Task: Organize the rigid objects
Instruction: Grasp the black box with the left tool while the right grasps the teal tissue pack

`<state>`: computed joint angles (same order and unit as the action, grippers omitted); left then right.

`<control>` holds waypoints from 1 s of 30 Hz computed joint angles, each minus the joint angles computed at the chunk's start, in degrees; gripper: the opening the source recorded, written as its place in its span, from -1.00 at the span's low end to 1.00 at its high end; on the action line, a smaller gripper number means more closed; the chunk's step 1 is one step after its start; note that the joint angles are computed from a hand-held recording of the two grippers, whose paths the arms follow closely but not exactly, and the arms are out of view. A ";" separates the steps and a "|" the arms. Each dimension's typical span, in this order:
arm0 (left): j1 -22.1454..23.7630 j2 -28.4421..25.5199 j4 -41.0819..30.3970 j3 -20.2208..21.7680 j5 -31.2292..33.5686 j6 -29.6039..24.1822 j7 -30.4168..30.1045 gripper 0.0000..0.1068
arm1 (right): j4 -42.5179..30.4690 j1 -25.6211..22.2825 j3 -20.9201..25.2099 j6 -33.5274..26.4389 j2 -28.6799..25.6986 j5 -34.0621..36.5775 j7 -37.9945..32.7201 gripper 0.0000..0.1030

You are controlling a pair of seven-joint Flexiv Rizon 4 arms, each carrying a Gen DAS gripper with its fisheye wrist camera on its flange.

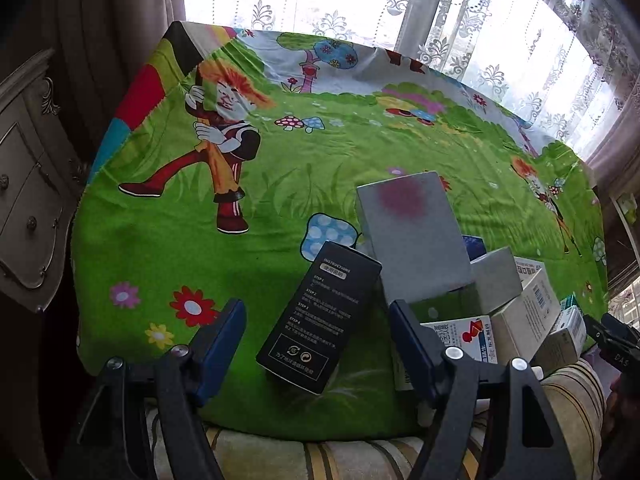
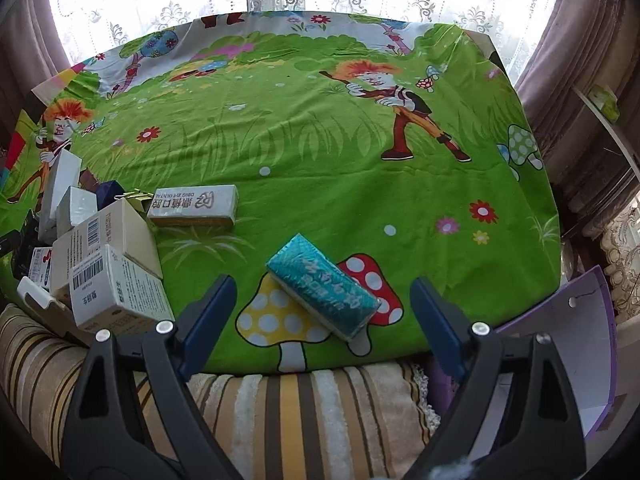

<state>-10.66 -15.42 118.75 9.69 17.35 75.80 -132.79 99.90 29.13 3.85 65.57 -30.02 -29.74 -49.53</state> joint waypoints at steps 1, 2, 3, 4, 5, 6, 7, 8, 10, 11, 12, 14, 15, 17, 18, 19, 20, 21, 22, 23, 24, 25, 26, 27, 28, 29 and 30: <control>0.18 -0.12 -0.08 -0.29 -0.31 -0.32 0.48 0.38 | -0.33 -0.11 0.30 -0.41 -0.21 0.16 -0.66 0.74; 0.40 -0.23 -0.10 -0.57 -0.72 -0.53 0.94 0.38 | -0.44 -0.05 0.37 -0.70 -0.31 0.11 -1.10 0.74; 0.62 -0.34 -0.08 -0.83 -1.19 -0.65 1.40 0.38 | -0.71 0.02 0.41 -1.08 -0.49 0.02 -1.58 0.74; 0.82 -0.43 -0.07 -1.04 -1.66 -0.77 1.87 0.38 | -1.05 0.07 0.51 -1.57 -0.72 0.02 -2.14 0.74; 0.92 -0.54 -0.06 -1.17 -2.01 -0.85 2.22 0.38 | -1.41 0.06 0.67 -2.07 -0.98 0.10 -2.84 0.74; 0.96 -0.59 -0.06 -1.21 -2.27 -0.94 2.48 0.38 | -1.93 -0.04 0.96 -2.61 -1.34 0.33 -3.77 0.72; 0.91 -0.61 -0.05 -1.19 -2.42 -1.06 2.63 0.38 | -2.40 -0.06 1.12 -3.16 -1.66 0.53 -4.53 0.69; 0.90 -0.65 -0.05 -1.20 -2.59 -1.14 2.79 0.38 | -2.78 -0.03 1.17 -3.69 -1.93 0.67 -5.16 0.68; 0.93 -0.77 -0.09 -1.26 -2.95 -1.30 3.15 0.38 | -3.29 -0.07 1.30 -4.26 -2.33 1.00 -6.36 0.66; 0.95 -0.86 -0.19 -1.30 -3.11 -1.50 3.41 0.38 | -3.48 -0.04 1.23 -4.44 -2.48 1.15 -6.64 0.66; 0.93 -0.95 -0.29 -1.36 -3.25 -1.70 3.68 0.38 | -3.66 -0.02 1.16 -4.66 -2.60 1.34 -6.82 0.66; 1.05 -1.15 -0.43 -1.62 -3.78 -2.09 4.39 0.38 | -4.43 -0.44 1.67 -5.39 -3.08 2.45 -7.87 0.66; 1.26 -1.35 -0.51 -1.86 -4.25 -2.17 4.91 0.37 | -4.82 -0.62 1.88 -5.82 -3.34 3.03 -8.40 0.66; 1.56 -1.53 -0.40 -2.27 -5.25 -2.30 5.90 0.27 | -5.92 -1.09 2.67 -7.12 -3.99 4.54 -9.93 0.61; 1.57 -1.62 -0.41 -2.37 -5.60 -2.44 6.26 0.25 | -6.42 -1.24 2.97 -7.63 -4.30 5.22 -10.66 0.52; 1.55 -1.74 -0.52 -2.39 -5.86 -2.62 6.57 0.20 | -6.58 -1.20 3.02 -7.92 -4.39 5.60 -11.07 0.39; 1.54 -1.79 -0.52 -2.43 -6.12 -2.67 6.84 0.12 | -6.60 -1.04 2.88 -8.08 -4.41 5.76 -11.23 0.32; 1.59 -1.82 -0.44 -2.51 -6.44 -2.68 7.15 0.07 | -6.62 -0.99 2.87 -8.23 -4.41 6.01 -11.45 0.17; 1.66 -1.84 -0.35 -2.63 -6.85 -2.68 7.48 -0.02 | -6.83 -1.20 3.14 -8.43 -4.53 6.59 -11.97 0.03; 1.74 -1.84 -0.14 -2.75 -7.26 -2.54 7.75 -0.11 | -6.86 -1.34 3.32 -8.50 -4.55 7.11 -12.32 -0.03; 1.74 -1.84 -0.01 -2.78 -7.56 -2.43 7.93 -0.13 | -6.90 -1.51 3.51 -8.47 -4.57 7.68 -12.64 -0.12; 1.64 -1.80 0.07 -2.70 -7.70 -2.40 7.98 -0.15 | -6.91 -1.67 3.70 -8.35 -4.55 8.23 -12.93 -0.19; 1.55 -1.74 0.14 -2.62 -7.78 -2.35 8.02 -0.16 | -6.86 -1.81 3.85 -8.14 -4.49 8.70 -13.24 -0.22; 1.46 -1.71 0.18 -2.52 -7.78 -2.29 8.04 -0.16 | -6.78 -1.89 3.96 -7.92 -4.42 9.07 -13.52 -0.26; 1.40 -1.69 0.22 -2.45 -7.79 -2.16 8.04 -0.17 | -6.70 -1.92 4.04 -7.70 -4.36 9.35 -13.80 -0.27; 1.38 -1.66 0.32 -2.39 -7.83 -1.98 8.06 -0.17 | -6.56 -1.95 4.11 -7.41 -4.27 9.58 -14.08 -0.27; 1.32 -1.62 0.38 -2.31 -7.83 -1.86 8.02 -0.17 | -6.41 -1.86 4.06 -7.10 -4.17 9.66 -14.21 -0.27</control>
